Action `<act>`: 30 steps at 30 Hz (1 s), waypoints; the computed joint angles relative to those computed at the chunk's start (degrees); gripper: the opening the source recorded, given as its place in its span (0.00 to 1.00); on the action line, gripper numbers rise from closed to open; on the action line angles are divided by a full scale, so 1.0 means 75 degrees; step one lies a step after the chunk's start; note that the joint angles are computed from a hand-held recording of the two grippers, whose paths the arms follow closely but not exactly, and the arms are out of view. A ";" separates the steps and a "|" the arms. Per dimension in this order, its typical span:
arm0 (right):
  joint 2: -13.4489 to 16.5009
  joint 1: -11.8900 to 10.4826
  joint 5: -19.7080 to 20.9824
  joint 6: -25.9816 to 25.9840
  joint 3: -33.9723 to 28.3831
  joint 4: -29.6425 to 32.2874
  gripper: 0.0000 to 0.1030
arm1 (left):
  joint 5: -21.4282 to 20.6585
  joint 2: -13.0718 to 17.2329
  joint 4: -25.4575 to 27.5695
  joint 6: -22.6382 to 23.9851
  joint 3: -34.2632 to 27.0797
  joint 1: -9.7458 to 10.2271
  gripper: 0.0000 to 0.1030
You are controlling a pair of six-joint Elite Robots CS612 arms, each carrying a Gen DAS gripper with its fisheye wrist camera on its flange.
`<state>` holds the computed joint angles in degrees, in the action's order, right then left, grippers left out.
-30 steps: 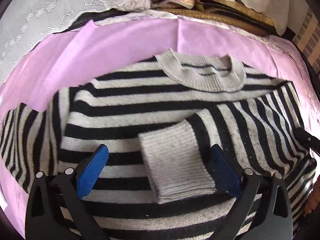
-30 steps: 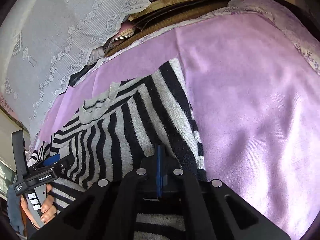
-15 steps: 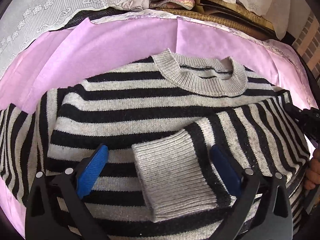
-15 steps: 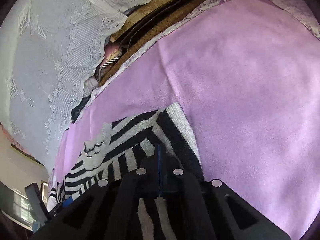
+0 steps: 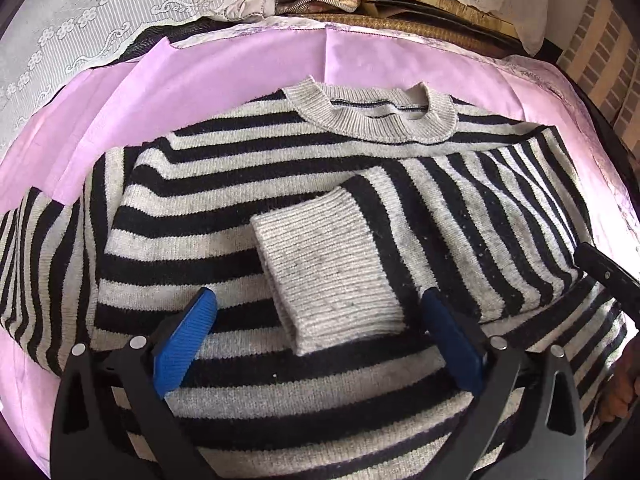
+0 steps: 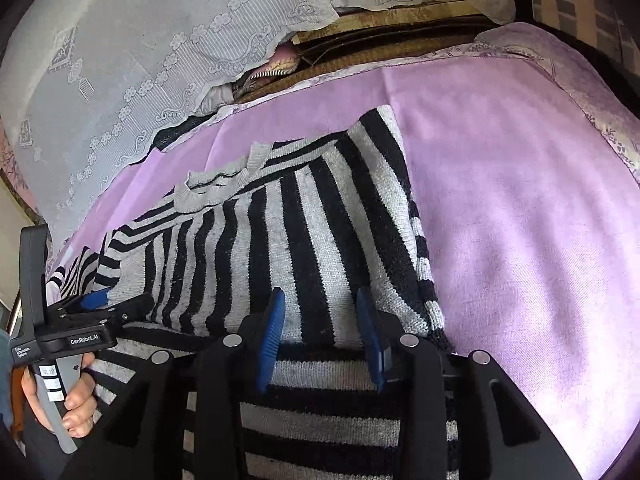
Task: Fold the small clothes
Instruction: 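Move the left tool to the other sleeve cuff and grasp it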
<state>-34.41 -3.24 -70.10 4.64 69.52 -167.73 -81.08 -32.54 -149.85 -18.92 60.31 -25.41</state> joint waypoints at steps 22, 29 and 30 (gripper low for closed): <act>0.0017 0.2044 0.0420 -0.3605 -0.0786 0.0965 0.59 | -0.1099 -0.0907 -0.1238 -0.3724 0.1695 0.1950 0.96; 0.0595 0.2463 0.0052 -0.3630 -0.1740 0.1649 0.59 | -0.1597 -0.0711 -0.2163 -0.3727 0.1586 0.1955 0.96; 0.0635 0.2431 0.0197 -0.3419 -0.1771 0.1622 0.59 | -0.2027 -0.0686 -0.2202 -0.3376 0.1496 0.1953 0.96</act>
